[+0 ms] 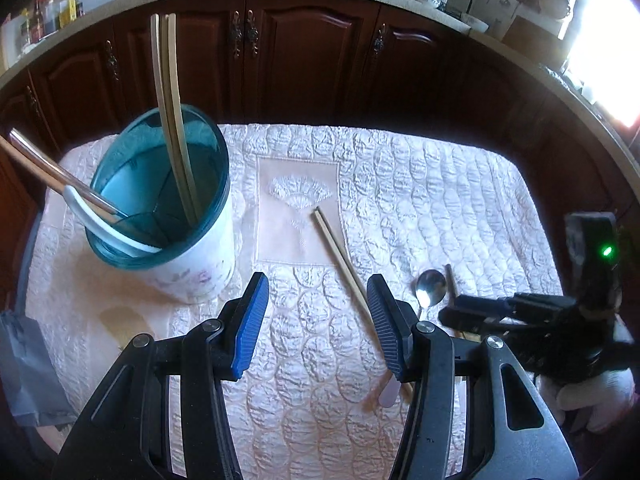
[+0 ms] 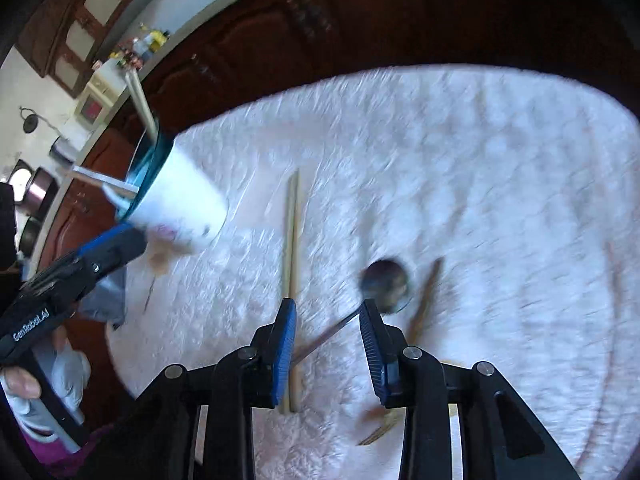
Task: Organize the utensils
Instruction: 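Lower the right gripper and close it on the metal spoon, then close the left gripper on a wooden chopstick while the right holds the metal spoon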
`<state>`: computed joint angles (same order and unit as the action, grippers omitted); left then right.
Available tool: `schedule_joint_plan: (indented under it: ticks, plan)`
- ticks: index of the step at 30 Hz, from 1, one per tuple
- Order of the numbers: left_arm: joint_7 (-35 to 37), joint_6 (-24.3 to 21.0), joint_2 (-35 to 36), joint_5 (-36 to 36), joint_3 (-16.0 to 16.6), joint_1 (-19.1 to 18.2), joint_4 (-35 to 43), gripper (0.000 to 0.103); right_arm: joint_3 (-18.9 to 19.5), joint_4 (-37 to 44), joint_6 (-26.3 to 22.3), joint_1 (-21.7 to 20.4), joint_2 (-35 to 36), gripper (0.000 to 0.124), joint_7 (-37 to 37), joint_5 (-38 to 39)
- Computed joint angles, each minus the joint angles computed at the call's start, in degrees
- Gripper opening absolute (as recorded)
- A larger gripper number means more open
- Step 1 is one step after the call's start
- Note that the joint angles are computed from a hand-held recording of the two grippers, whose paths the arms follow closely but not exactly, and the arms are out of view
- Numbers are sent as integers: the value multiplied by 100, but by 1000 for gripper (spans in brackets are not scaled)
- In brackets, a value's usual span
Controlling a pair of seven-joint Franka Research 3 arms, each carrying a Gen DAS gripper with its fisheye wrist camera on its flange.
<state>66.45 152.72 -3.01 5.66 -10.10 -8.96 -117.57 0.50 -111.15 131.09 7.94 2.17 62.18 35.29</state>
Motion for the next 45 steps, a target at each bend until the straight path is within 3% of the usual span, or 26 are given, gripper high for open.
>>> schedule_joint_plan:
  ticks: [6, 16, 18, 21, 23, 28, 37, 45]
  plan:
    - [8, -42, 98, 46, -11, 4, 40, 51, -36, -99, 231, 7, 193, 32, 604, -601]
    - [-56, -253, 446, 87, -52, -1, 300, 51, 33, 460, 329, -225, 826, 32, 170, -116]
    - [-105, -283, 558, 73, -55, 5, 385, 51, 74, 520, 412, -217, 905, 10, 80, -78]
    - [-95, -320, 794, -46, -80, 13, 570, 50, 104, 583, 323, -261, 937, 5, 4, 60]
    - [-68, -345, 973, -139, -107, 19, 706, 49, 103, 451, 366, -272, 799, 4, -93, 116]
    - [36, -653, 1513, -81, -166, -24, 1217, 35, 19, 163, 362, -301, 559, 4, -220, 77]
    - [0, -928, 1989, 51, -181, -101, 1700, 34, -86, -15, 270, -390, 373, 4, -460, 106]
    - [-22, -1052, 1950, 152, -168, -78, 1674, 34, -64, 60, 275, -355, 454, 4, -419, 125]
